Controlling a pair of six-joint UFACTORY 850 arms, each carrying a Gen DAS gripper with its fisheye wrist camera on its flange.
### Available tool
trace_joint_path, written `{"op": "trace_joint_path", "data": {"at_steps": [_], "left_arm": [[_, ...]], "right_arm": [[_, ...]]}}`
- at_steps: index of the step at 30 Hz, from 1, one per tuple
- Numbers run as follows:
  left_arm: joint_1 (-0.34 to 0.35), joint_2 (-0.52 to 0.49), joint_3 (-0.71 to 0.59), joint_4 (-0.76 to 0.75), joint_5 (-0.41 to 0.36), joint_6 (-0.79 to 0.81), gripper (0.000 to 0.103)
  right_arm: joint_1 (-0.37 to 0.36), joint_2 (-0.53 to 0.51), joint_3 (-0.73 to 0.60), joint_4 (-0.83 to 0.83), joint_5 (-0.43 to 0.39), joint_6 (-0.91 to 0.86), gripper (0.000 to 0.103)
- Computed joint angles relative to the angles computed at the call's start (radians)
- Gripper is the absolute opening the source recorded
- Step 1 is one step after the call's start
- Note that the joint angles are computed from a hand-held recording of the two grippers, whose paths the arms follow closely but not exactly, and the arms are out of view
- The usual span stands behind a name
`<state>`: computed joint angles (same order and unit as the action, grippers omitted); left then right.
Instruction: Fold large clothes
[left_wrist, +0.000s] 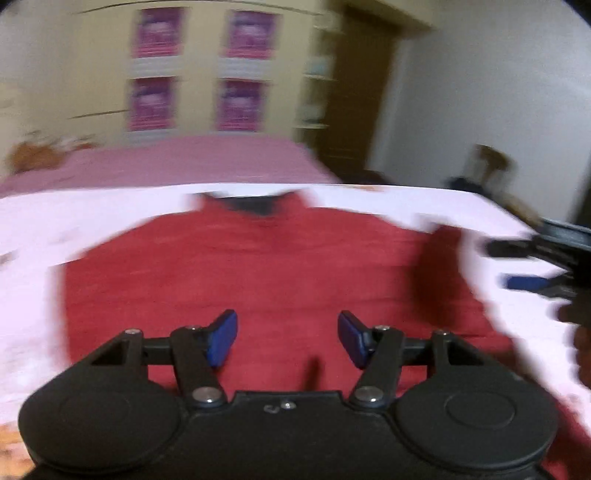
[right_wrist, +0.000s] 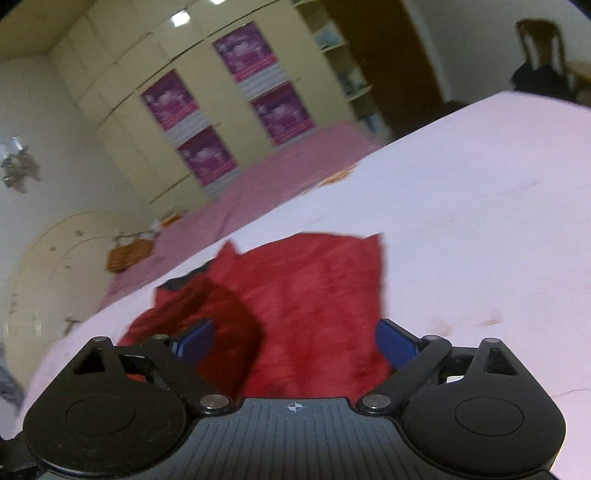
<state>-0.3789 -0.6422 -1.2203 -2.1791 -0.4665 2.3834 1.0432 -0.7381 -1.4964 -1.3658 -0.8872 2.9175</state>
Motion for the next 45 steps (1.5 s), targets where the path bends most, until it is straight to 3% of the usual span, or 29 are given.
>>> {"op": "trace_joint_path", "data": {"at_steps": [2, 4, 7, 8, 10, 12, 19, 20, 21, 24, 25, 27, 29, 33, 36, 41, 44, 45], "left_arm": [[0.030, -0.030, -0.044, -0.032, 0.043, -0.017, 0.057], [0.050, -0.058, -0.086, -0.041, 0.063, -0.029, 0.057], [0.067, -0.099, -0.133, 0.003, 0.073, -0.076, 0.055], [0.067, -0.109, -0.146, 0.021, 0.081, -0.091, 0.055], [0.074, -0.101, -0.133, 0.031, 0.076, -0.088, 0.054], [0.085, -0.078, -0.103, 0.037, 0.066, -0.087, 0.054], [0.083, -0.051, -0.057, -0.006, 0.046, -0.043, 0.054], [0.083, -0.050, -0.055, -0.001, 0.046, -0.045, 0.054], [0.083, -0.052, -0.057, 0.003, 0.047, -0.049, 0.054], [0.081, -0.056, -0.062, -0.013, 0.047, -0.036, 0.054], [0.081, -0.056, -0.062, -0.028, 0.048, -0.021, 0.054], [0.084, -0.056, -0.066, -0.035, 0.044, -0.016, 0.053], [0.088, -0.061, -0.079, -0.005, 0.043, -0.047, 0.053], [0.084, -0.080, -0.110, 0.004, 0.051, -0.054, 0.053], [0.080, -0.099, -0.138, 0.005, 0.064, -0.060, 0.053], [0.069, -0.136, -0.183, 0.083, 0.117, -0.126, 0.054], [0.068, -0.118, -0.171, 0.061, 0.125, -0.089, 0.053], [0.070, -0.102, -0.154, 0.014, 0.108, -0.044, 0.055]], "right_arm": [[-0.012, -0.010, -0.009, -0.030, 0.046, 0.036, 0.094], [-0.014, -0.008, -0.012, -0.040, 0.038, 0.065, 0.094], [-0.030, -0.010, -0.020, -0.011, 0.104, 0.006, 0.093], [-0.035, -0.001, -0.008, -0.029, 0.120, 0.026, 0.079], [-0.025, 0.007, -0.003, -0.055, 0.081, 0.082, 0.072], [-0.015, 0.011, -0.012, -0.048, 0.036, 0.065, 0.072], [-0.010, 0.020, 0.000, -0.044, 0.031, 0.129, 0.074], [-0.014, 0.007, -0.020, -0.017, 0.042, 0.078, 0.086], [-0.021, -0.004, -0.038, 0.017, 0.064, 0.017, 0.090], [-0.057, -0.034, -0.074, 0.097, 0.168, -0.126, 0.089], [-0.065, -0.050, -0.096, 0.132, 0.179, -0.201, 0.084], [-0.083, -0.077, -0.138, 0.224, 0.191, -0.377, 0.031], [-0.092, -0.078, -0.139, 0.223, 0.201, -0.424, 0.029], [-0.086, -0.043, -0.104, 0.137, 0.117, -0.385, 0.029], [-0.096, -0.034, -0.087, 0.121, 0.125, -0.377, 0.029], [-0.115, -0.085, -0.113, 0.285, 0.204, -0.508, 0.029], [-0.103, -0.077, -0.118, 0.304, 0.183, -0.533, 0.030], [-0.093, -0.074, -0.128, 0.313, 0.137, -0.545, 0.030]]}}
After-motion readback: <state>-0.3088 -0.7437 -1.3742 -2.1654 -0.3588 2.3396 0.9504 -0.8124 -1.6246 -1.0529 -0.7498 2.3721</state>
